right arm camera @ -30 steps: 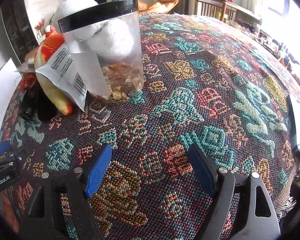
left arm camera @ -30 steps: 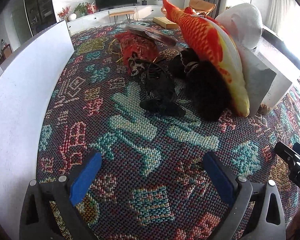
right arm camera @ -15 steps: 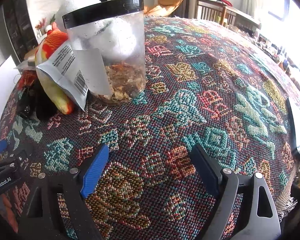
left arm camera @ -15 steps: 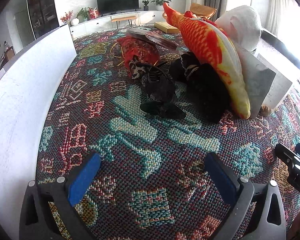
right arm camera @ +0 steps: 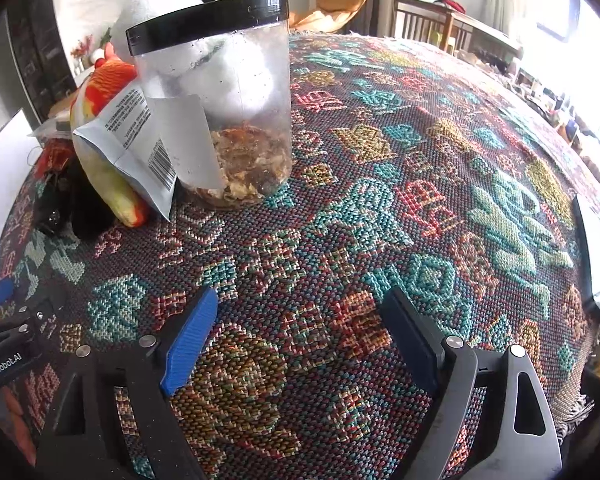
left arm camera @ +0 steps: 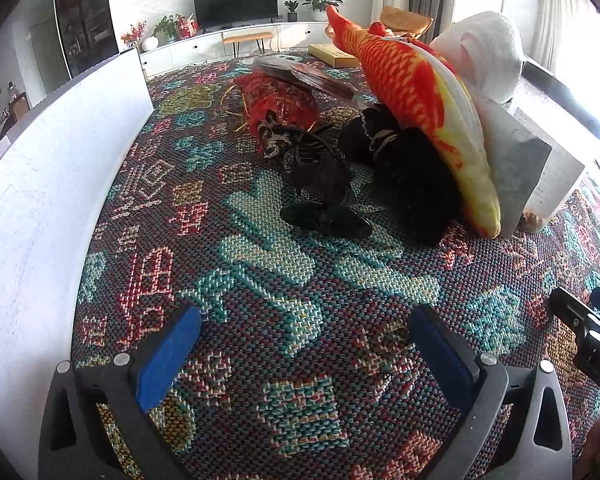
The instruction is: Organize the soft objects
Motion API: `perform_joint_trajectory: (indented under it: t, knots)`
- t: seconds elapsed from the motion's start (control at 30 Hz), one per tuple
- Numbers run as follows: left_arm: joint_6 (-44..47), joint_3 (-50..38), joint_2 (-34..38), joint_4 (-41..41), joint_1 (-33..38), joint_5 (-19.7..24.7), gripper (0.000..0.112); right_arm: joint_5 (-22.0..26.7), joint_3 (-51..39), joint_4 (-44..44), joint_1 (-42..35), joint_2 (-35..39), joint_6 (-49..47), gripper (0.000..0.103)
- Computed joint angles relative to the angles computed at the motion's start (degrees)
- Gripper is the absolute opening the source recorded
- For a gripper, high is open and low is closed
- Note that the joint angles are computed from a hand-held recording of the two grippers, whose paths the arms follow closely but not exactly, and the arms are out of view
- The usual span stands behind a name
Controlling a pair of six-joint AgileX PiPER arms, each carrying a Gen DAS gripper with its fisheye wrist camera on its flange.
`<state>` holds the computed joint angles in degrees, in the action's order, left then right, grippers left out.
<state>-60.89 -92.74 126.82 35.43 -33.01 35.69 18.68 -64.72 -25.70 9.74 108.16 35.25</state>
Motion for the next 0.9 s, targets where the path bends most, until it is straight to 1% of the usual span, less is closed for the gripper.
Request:
perform_joint_trajectory:
  t: [0.9]
  knots:
    - [0.1,0.0,0.0,-0.1,0.1,-0.1,0.103,-0.2,0.2,-0.3,0.0,-0.1,0.3,0.087]
